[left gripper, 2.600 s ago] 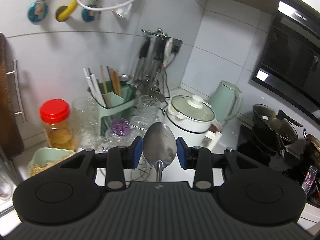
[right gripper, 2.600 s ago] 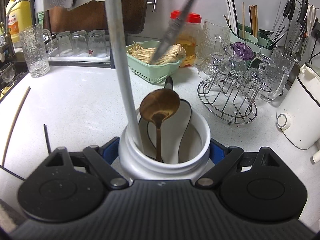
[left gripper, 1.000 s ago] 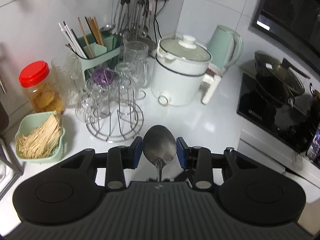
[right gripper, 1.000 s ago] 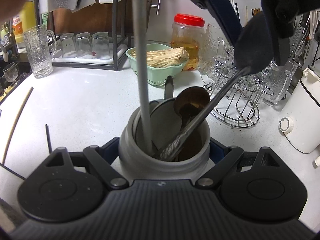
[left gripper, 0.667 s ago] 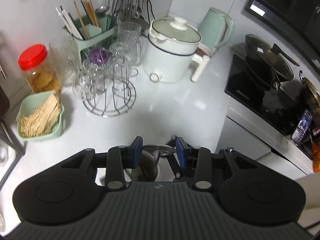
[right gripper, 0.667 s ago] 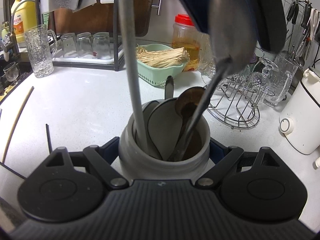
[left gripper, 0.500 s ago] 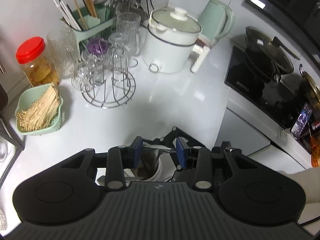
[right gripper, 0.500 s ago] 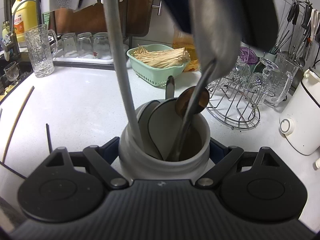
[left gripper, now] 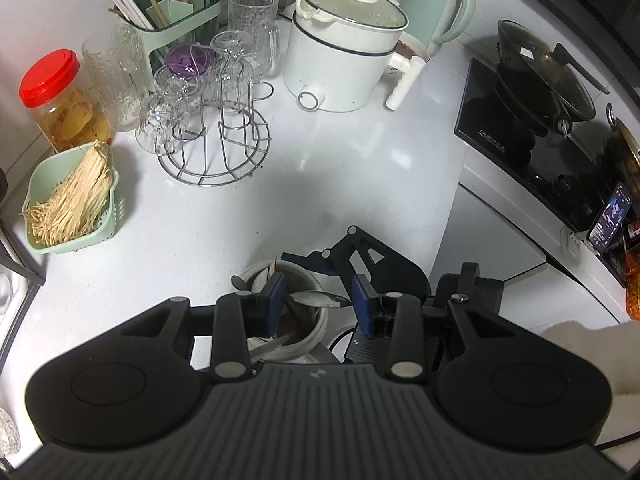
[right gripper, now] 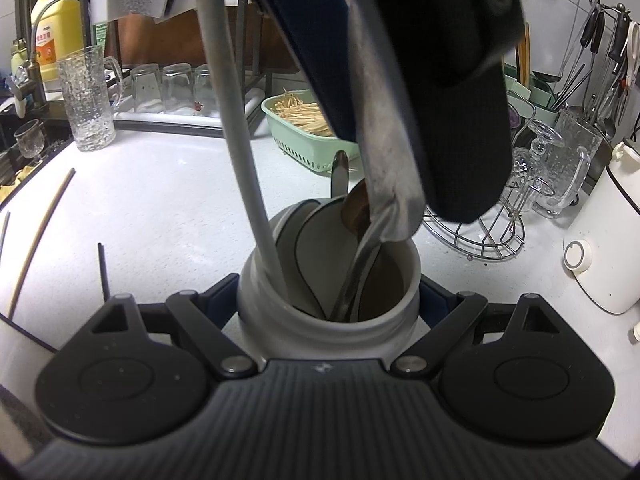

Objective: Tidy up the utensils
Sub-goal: 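Lower the silver spoon into the mug and open the left tool, then move the left tool back to the black chopstick on the counter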

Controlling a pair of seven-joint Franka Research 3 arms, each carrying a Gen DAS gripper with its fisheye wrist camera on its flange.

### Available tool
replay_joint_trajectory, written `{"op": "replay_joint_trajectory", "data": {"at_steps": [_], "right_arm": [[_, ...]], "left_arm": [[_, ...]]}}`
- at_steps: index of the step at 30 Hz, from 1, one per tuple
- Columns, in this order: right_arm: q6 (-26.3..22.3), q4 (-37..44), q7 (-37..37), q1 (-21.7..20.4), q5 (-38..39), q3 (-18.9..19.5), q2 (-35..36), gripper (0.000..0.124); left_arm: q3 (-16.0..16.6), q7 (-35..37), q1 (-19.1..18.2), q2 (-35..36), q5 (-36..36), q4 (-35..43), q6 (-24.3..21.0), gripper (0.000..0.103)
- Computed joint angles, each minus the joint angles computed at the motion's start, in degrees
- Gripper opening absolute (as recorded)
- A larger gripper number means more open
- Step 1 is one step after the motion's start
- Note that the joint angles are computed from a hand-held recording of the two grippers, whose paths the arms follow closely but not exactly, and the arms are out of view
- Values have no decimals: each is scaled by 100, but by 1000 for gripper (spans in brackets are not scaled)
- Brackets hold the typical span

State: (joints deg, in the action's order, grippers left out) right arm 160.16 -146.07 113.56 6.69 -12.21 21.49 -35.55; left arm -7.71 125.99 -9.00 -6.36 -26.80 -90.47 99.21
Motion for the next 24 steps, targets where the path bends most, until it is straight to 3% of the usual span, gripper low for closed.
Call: {"op": "replay_joint_trajectory", "data": {"at_steps": [8,10,12,24], "right_arm": [[13,-18,-19,16,13,-13,-21,92],[12,-16,-16,12,12,-8,-19,92],[23,-24,-15,16,16,-11,-25,92],[55,-30,-141,74,84,-77,-3,92]], "left_arm": [[-21,-217,47,147,-3,151,-101,43],[-17,-292,64,86,-66,102,-43,50],[-4,-257,59,-105,-140,-69,149,58],[334,-832,-3,-928,-459,-855,1240,66]]}}
